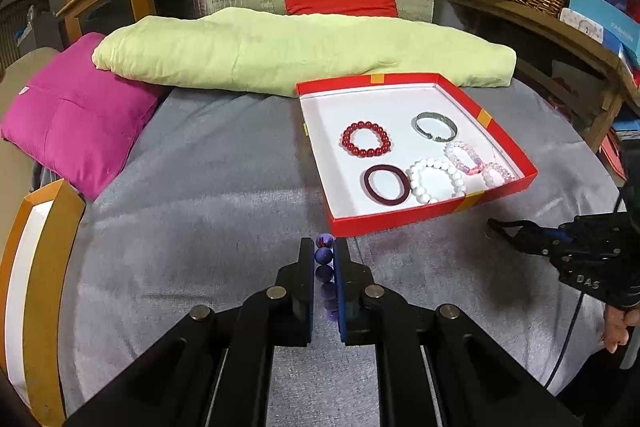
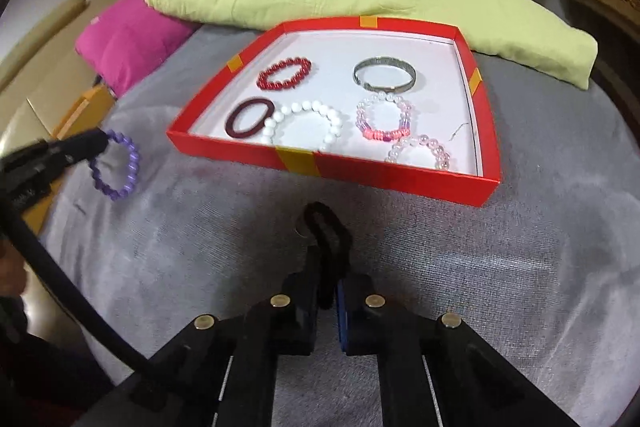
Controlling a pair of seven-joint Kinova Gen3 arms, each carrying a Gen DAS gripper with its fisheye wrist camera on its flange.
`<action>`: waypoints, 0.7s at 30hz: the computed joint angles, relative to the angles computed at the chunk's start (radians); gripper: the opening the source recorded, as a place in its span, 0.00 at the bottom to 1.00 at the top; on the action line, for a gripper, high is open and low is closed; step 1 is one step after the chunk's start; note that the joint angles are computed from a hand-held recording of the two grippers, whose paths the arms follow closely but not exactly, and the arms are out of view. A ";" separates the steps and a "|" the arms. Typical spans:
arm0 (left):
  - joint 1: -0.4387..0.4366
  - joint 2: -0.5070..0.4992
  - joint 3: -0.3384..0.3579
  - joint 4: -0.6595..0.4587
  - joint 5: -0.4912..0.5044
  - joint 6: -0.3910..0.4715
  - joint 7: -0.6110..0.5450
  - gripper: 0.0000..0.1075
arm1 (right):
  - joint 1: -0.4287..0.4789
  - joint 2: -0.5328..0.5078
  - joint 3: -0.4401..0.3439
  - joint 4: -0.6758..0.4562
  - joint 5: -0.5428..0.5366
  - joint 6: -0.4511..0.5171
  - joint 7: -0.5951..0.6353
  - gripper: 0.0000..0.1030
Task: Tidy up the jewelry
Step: 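Lift purple bead bracelet with left tool while right tool lifts black hair tie, then carry purple beads over tray with left tool while right carries hair tie there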
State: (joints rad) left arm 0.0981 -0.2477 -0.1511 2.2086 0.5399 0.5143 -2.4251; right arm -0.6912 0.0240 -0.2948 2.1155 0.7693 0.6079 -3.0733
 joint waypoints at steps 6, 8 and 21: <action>0.019 -0.001 -0.004 0.004 0.041 -0.018 -0.024 0.09 | 0.017 -0.046 -0.024 0.010 0.019 -0.002 -0.021 0.07; 0.018 0.002 0.006 0.003 0.032 -0.019 -0.013 0.09 | 0.031 -0.055 -0.023 0.021 0.018 -0.013 -0.036 0.07; 0.029 0.008 0.011 0.006 0.017 -0.040 0.016 0.09 | 0.107 -0.086 -0.060 0.037 -0.038 -0.028 0.012 0.08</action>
